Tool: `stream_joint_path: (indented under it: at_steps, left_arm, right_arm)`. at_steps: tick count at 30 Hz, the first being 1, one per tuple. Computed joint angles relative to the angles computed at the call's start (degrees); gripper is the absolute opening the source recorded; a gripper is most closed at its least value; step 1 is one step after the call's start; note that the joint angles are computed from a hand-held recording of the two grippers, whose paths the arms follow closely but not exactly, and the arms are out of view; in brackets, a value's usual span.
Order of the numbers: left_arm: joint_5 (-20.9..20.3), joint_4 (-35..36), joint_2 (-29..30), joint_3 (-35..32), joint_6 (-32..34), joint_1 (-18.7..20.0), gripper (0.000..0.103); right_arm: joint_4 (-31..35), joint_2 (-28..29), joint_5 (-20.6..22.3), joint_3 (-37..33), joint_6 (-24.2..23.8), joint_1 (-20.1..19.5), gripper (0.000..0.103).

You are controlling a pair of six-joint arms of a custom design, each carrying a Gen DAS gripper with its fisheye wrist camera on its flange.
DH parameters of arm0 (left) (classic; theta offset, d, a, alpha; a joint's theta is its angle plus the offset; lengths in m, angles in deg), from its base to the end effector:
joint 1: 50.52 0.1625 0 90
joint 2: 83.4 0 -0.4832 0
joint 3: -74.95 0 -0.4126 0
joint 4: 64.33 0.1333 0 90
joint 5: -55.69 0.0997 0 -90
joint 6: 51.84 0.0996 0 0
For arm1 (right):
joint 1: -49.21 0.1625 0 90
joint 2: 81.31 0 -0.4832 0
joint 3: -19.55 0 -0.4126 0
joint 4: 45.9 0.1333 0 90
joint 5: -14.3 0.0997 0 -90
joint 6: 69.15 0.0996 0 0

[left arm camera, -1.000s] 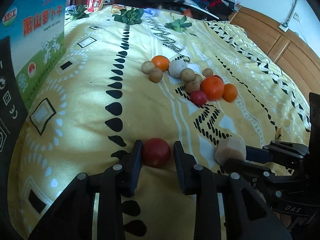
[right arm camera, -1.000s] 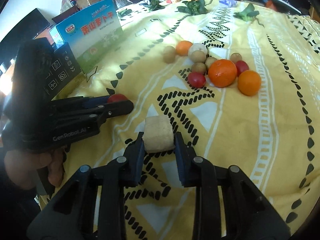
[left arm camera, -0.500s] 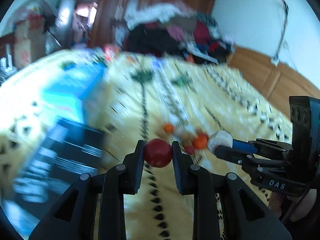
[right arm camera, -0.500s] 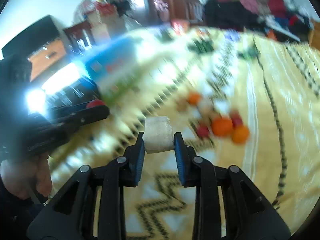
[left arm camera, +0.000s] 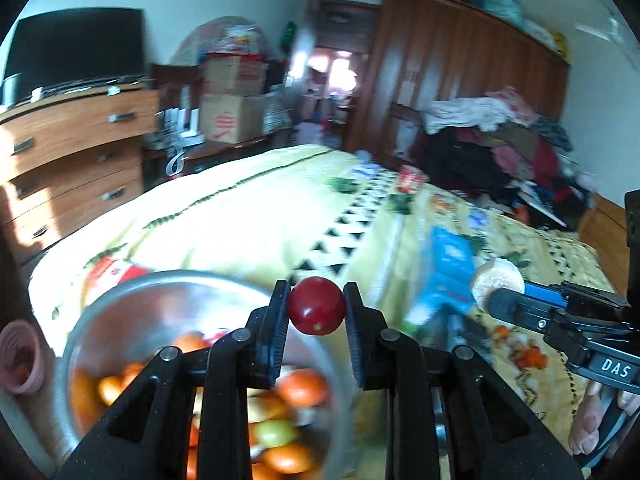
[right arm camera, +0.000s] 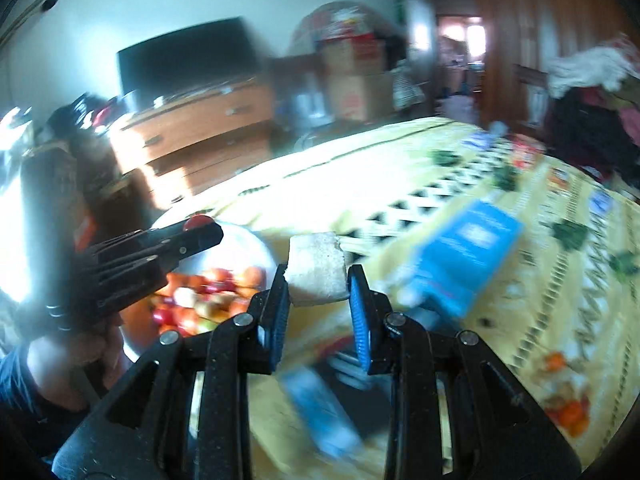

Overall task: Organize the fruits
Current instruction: 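Carry the red fruit and white cube with both tools over the steel bowl, then open both tools to drop the fruit and cube into the steel bowl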

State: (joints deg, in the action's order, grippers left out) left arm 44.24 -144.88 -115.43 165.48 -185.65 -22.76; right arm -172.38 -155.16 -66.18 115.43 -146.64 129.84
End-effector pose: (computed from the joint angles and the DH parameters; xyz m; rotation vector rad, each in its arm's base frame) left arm -0.4626 -0.5044 -0.0329 -0.2284 1.8802 -1.4993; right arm 0.0439 -0.6538 0.4016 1.7376 -2.5127 0.4561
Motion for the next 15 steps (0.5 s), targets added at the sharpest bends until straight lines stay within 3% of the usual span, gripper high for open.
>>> stream_joint_path:
  at_steps: [2,3,6,9,15]
  left_arm:
    - [-3.2,4.8,-1.5,1.8,-6.6,-0.1,0.026]
    - [-4.7,3.6,-2.2,3.3,-6.6,0.0,0.026]
    - [-7.6,-10.3,-4.6,10.2,-0.2,0.7,0.026]
    - [-9.6,-18.8,-5.7,14.4,3.0,1.1,0.026]
    - [-10.7,-25.9,-6.1,17.8,6.0,1.2,0.026]
  right_arm:
    - [-1.0,0.4,-2.4,2.6,0.4,1.9,0.029]
    - [-1.9,0.4,-3.4,3.9,0.3,2.5,0.029]
    - [-4.0,0.6,-6.3,7.2,-0.1,4.3,0.029]
    - [-5.1,1.2,-8.6,8.9,-0.8,5.2,0.029]
    - [-7.2,2.9,-12.5,10.4,0.1,5.9,0.029]
